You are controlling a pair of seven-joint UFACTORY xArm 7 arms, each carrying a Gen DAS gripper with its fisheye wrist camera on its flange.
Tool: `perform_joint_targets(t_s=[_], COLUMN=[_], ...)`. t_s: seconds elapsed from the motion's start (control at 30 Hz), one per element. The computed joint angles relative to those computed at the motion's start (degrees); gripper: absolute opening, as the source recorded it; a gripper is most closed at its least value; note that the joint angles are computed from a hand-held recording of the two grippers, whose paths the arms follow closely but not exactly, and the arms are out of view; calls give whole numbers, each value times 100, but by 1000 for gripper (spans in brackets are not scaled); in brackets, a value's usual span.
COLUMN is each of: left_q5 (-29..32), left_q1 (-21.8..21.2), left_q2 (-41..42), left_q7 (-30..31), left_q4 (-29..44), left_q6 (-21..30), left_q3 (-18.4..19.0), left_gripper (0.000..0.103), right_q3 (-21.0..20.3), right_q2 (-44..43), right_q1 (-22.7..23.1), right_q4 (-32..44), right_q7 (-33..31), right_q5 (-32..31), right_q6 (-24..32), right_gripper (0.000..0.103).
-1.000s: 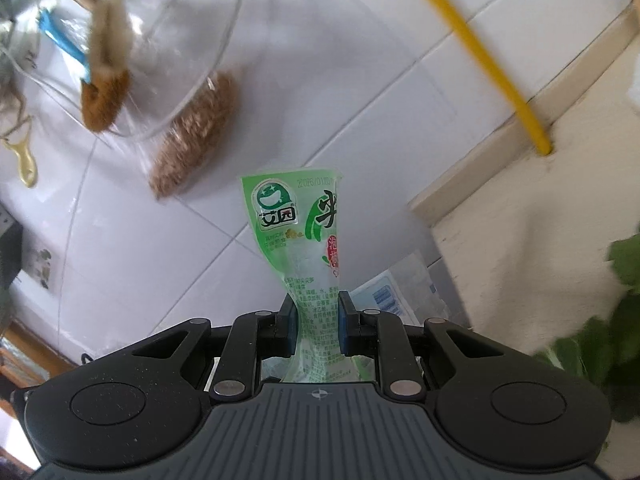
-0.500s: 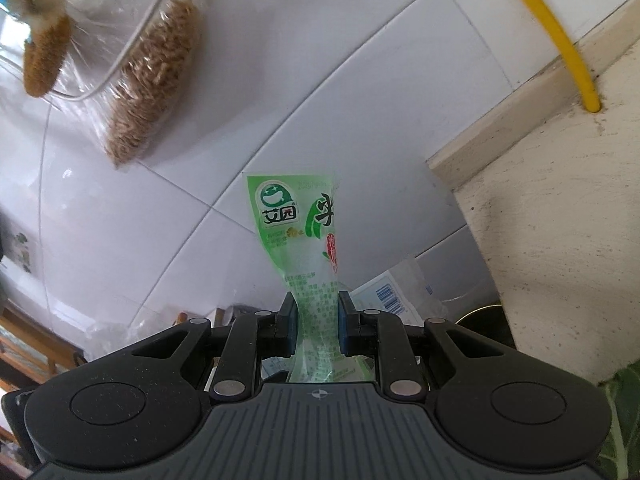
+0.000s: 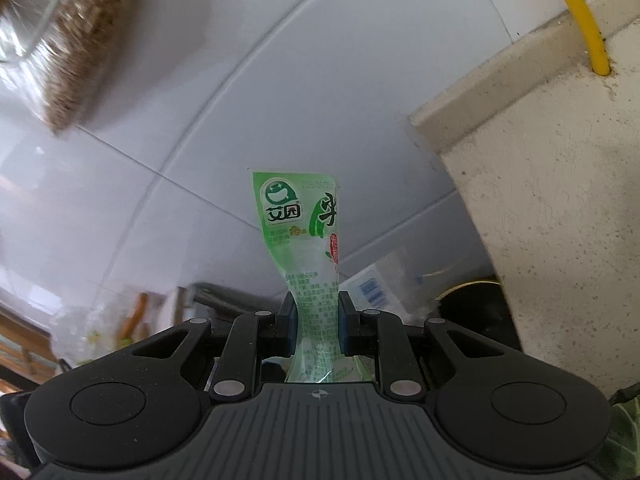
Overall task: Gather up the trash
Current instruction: 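Carry the packet and plastic bag down toward the black trash bin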
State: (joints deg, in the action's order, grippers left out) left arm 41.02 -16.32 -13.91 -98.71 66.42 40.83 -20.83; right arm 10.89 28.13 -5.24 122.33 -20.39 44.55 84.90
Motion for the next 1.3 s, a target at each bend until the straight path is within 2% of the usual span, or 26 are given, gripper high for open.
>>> perform_joint_targets(t_s=[0.13, 0.33, 0.43, 1.3], left_q5=[-88, -242, -209, -488], left_q1=[-30, -56, -54, 119], left_q2=[28, -42, -27, -244], left_q7=[70, 65, 98, 243], left_q4=[-13, -201, -177, -715], left_q6=[220, 188, 342, -164], left_q3=[4, 63, 20, 64], left_gripper=[3, 3, 3, 3], right_q3=[-54, -108, -137, -290], right_q2=[-29, -170, -256, -883], right_q1=[125, 283, 369, 990], right_q4=[-95, -361, -518, -1590], right_q7=[58, 6, 6, 146], right_q5=[-241, -549, -653, -1441], right_q6=[-40, -174, -262, -892], right_gripper=[25, 25, 25, 25])
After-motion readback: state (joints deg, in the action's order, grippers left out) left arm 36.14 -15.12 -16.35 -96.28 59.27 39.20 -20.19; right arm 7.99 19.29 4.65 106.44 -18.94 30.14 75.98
